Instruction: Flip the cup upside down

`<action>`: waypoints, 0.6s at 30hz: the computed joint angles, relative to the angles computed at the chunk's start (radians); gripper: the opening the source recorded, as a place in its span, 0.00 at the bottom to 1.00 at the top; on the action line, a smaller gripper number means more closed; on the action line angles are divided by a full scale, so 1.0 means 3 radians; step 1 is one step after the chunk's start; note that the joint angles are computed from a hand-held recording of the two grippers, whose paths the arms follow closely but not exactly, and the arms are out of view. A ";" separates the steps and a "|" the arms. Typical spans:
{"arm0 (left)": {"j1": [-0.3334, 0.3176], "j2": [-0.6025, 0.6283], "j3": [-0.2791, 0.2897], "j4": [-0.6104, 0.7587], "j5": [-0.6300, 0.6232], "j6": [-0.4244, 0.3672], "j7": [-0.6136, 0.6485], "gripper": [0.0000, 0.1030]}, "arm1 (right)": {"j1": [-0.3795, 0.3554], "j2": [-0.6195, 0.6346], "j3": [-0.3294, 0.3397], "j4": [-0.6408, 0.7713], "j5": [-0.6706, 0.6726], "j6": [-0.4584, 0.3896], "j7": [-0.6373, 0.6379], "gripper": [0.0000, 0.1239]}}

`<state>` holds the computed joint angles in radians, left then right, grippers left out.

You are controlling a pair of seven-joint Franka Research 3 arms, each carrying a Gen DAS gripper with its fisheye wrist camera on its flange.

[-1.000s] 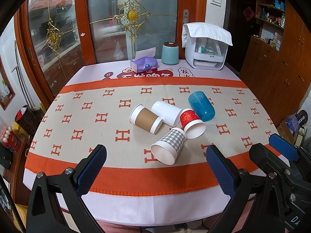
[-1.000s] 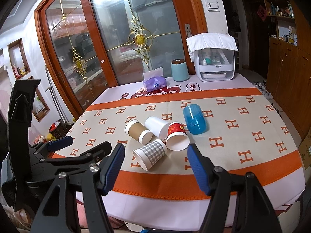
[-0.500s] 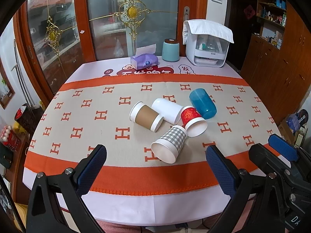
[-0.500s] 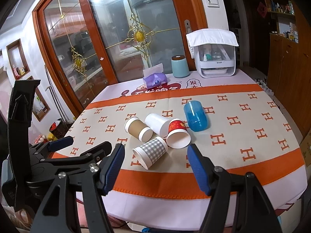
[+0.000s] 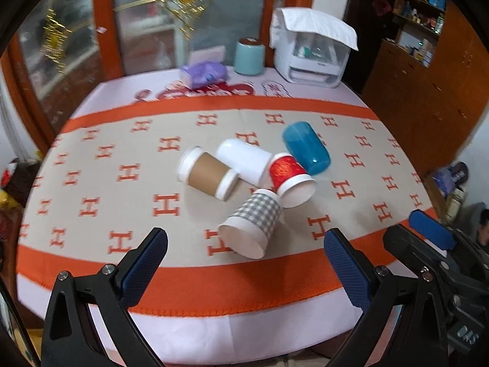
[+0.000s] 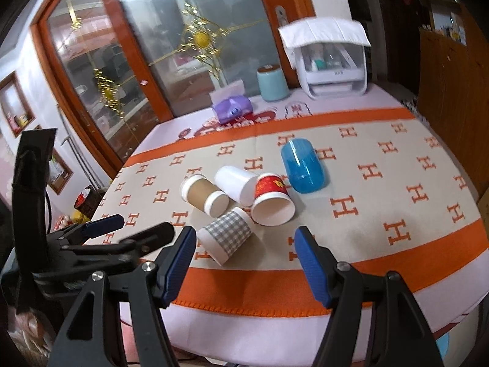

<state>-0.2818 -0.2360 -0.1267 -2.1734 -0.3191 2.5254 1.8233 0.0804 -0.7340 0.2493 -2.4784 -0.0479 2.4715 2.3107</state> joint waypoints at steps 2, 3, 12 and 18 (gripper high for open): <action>-0.0052 0.0203 0.0115 0.0250 -0.0293 -0.0297 0.0313 0.98 | -0.0006 0.0080 -0.0059 0.0005 0.0041 0.0021 -0.0007 0.54; -0.0028 0.0357 0.0137 0.0459 -0.0386 -0.0573 0.0450 0.99 | -0.0009 0.0124 -0.0085 0.0010 0.0061 0.0029 -0.0012 0.54; 0.0263 0.1182 -0.0194 0.1370 0.0074 -0.1253 0.0490 0.98 | 0.0101 0.0519 -0.0438 0.0007 0.0502 0.0154 -0.0220 0.54; 0.0332 0.1720 -0.0348 0.1965 0.0425 -0.1671 0.0406 0.98 | 0.0191 0.0727 -0.0617 -0.0012 0.0896 0.0178 -0.0392 0.54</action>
